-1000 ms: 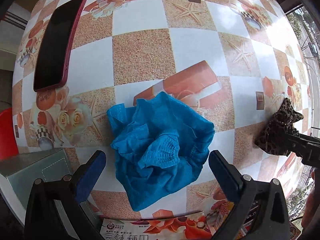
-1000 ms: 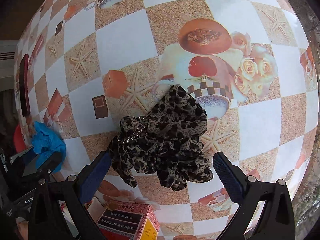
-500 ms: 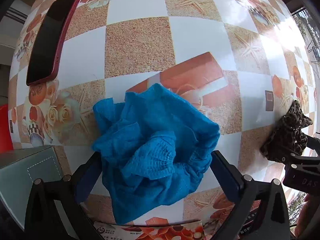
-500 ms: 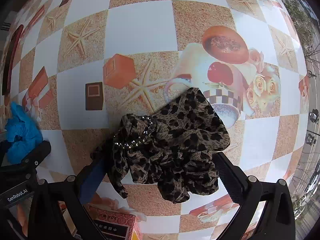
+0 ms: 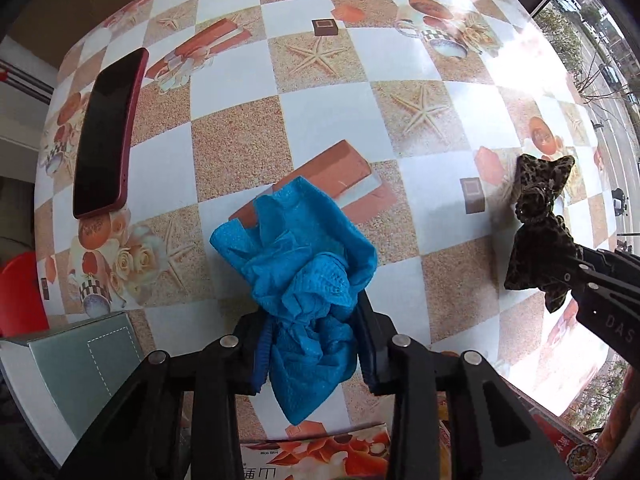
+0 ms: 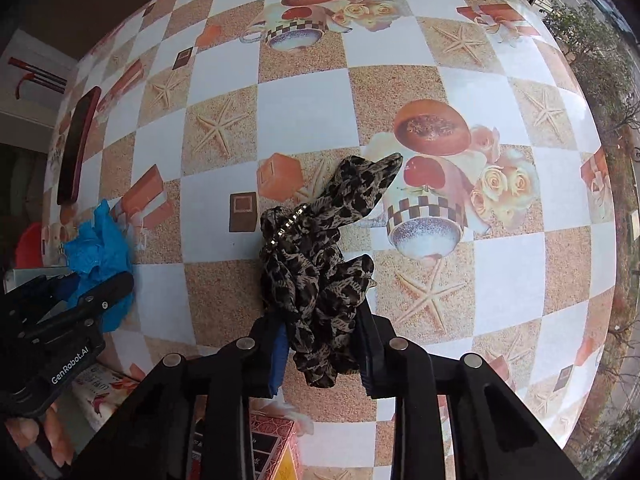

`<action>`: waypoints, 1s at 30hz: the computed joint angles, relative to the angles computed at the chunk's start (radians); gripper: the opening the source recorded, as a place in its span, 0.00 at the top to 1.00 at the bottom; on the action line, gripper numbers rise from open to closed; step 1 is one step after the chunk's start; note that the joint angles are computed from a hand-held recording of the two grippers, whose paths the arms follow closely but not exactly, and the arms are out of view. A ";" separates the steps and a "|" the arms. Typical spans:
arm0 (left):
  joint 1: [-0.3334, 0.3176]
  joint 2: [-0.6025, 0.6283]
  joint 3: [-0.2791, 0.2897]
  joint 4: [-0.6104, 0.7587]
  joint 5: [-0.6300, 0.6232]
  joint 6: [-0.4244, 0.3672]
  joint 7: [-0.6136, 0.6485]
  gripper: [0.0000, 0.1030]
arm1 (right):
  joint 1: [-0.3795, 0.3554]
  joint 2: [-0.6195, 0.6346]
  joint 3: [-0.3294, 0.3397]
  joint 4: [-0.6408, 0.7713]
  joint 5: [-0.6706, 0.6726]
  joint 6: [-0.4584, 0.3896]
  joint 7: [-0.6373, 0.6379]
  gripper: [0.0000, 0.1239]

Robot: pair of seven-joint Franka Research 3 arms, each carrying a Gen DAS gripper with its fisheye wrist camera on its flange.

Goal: Organize soft objects
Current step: 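Carry the blue glove and leopard-print scrunchie over the white box with both tools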

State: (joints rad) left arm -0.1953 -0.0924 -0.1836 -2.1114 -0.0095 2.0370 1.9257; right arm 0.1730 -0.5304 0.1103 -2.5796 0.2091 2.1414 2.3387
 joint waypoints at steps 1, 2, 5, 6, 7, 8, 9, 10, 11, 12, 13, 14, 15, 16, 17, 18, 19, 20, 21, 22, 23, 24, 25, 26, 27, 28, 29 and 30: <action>-0.002 -0.018 0.000 -0.010 -0.007 0.011 0.014 0.62 | -0.002 -0.022 0.001 -0.003 -0.006 -0.003 0.003 0.76; -0.004 -0.043 0.003 -0.022 -0.018 0.017 0.033 0.62 | -0.005 -0.042 0.003 -0.005 -0.011 -0.009 0.008 0.76; -0.012 -0.104 0.015 -0.041 -0.044 0.018 0.077 0.62 | -0.009 -0.108 0.009 -0.008 -0.003 -0.030 0.036 0.76; -0.017 -0.135 0.020 -0.057 -0.059 0.011 0.091 0.62 | -0.012 -0.127 0.009 -0.009 -0.002 -0.036 0.042 0.76; -0.015 -0.153 0.035 -0.051 -0.072 -0.009 0.117 0.62 | -0.013 -0.145 0.015 -0.004 -0.002 -0.047 0.054 0.76; -0.016 -0.174 0.044 -0.059 -0.083 -0.017 0.135 0.62 | -0.016 -0.157 0.016 0.001 -0.004 -0.053 0.058 0.76; -0.018 -0.193 0.049 -0.067 -0.093 -0.020 0.146 0.62 | -0.017 -0.156 0.029 0.026 -0.006 -0.065 0.077 0.76; -0.019 -0.220 0.058 -0.080 -0.105 -0.030 0.161 0.62 | -0.018 -0.171 0.034 0.035 -0.009 -0.077 0.087 0.76; -0.019 -0.239 0.070 -0.081 -0.116 -0.045 0.180 0.62 | -0.017 -0.185 0.041 0.046 -0.013 -0.092 0.099 0.76; -0.020 -0.254 0.077 -0.085 -0.124 -0.053 0.192 0.62 | -0.015 -0.199 0.050 0.059 -0.016 -0.110 0.113 0.76; -0.018 -0.267 0.087 -0.090 -0.131 -0.059 0.208 0.62 | -0.013 -0.213 0.059 0.071 -0.019 -0.126 0.129 0.76; -0.016 -0.283 0.094 -0.095 -0.135 -0.066 0.222 0.62 | -0.010 -0.227 0.072 0.081 -0.020 -0.140 0.150 0.76; -0.013 -0.300 0.103 -0.099 -0.137 -0.077 0.235 0.62 | -0.008 -0.227 0.082 0.093 -0.020 -0.141 0.167 0.76; -0.011 -0.315 0.110 -0.104 -0.139 -0.087 0.249 0.62 | -0.004 -0.232 0.091 0.109 -0.021 -0.152 0.185 0.76; -0.009 -0.333 0.119 -0.108 -0.142 -0.100 0.262 0.62 | 0.000 -0.237 0.103 0.125 -0.023 -0.163 0.205 0.76; -0.006 -0.351 0.127 -0.111 -0.145 -0.114 0.275 0.62 | 0.006 -0.243 0.114 0.144 -0.025 -0.177 0.224 0.76; -0.003 -0.366 0.136 -0.112 -0.149 -0.128 0.286 0.62 | 0.013 -0.243 0.125 0.162 -0.026 -0.189 0.241 0.76; 0.000 -0.379 0.146 -0.112 -0.153 -0.142 0.297 0.62 | 0.020 -0.241 0.138 0.181 -0.028 -0.200 0.259 0.76; 0.004 -0.391 0.155 -0.111 -0.156 -0.153 0.309 0.62 | 0.027 -0.238 0.148 0.197 -0.031 -0.209 0.274 0.76; 0.008 -0.403 0.163 -0.111 -0.159 -0.162 0.322 0.62 | 0.035 -0.233 0.160 0.215 -0.034 -0.218 0.290 0.76; 0.012 -0.416 0.172 -0.111 -0.161 -0.170 0.337 0.62 | 0.042 -0.226 0.171 0.232 -0.035 -0.223 0.308 0.76; 0.017 -0.427 0.180 -0.110 -0.163 -0.177 0.350 0.62 | 0.049 -0.218 0.182 0.248 -0.037 -0.225 0.326 0.76; 0.022 -0.438 0.188 -0.108 -0.163 -0.186 0.363 0.62 | 0.057 -0.210 0.190 0.263 -0.037 -0.225 0.343 0.76; 0.027 -0.447 0.197 -0.106 -0.164 -0.193 0.375 0.62 | 0.066 -0.197 0.198 0.279 -0.037 -0.222 0.359 0.76; 0.033 -0.454 0.206 -0.103 -0.166 -0.203 0.387 0.62 | 0.074 -0.183 0.207 0.297 -0.040 -0.220 0.372 0.76; 0.038 -0.461 0.213 -0.102 -0.166 -0.210 0.399 0.62 | 0.082 -0.166 0.215 0.315 -0.045 -0.214 0.383 0.76; 0.045 -0.468 0.219 -0.102 -0.163 -0.215 0.411 0.62 | 0.090 -0.148 0.221 0.332 -0.050 -0.207 0.393 0.76; 0.051 -0.475 0.225 -0.103 -0.160 -0.219 0.424 0.62 | 0.099 -0.127 0.228 0.348 -0.054 -0.198 0.401 0.76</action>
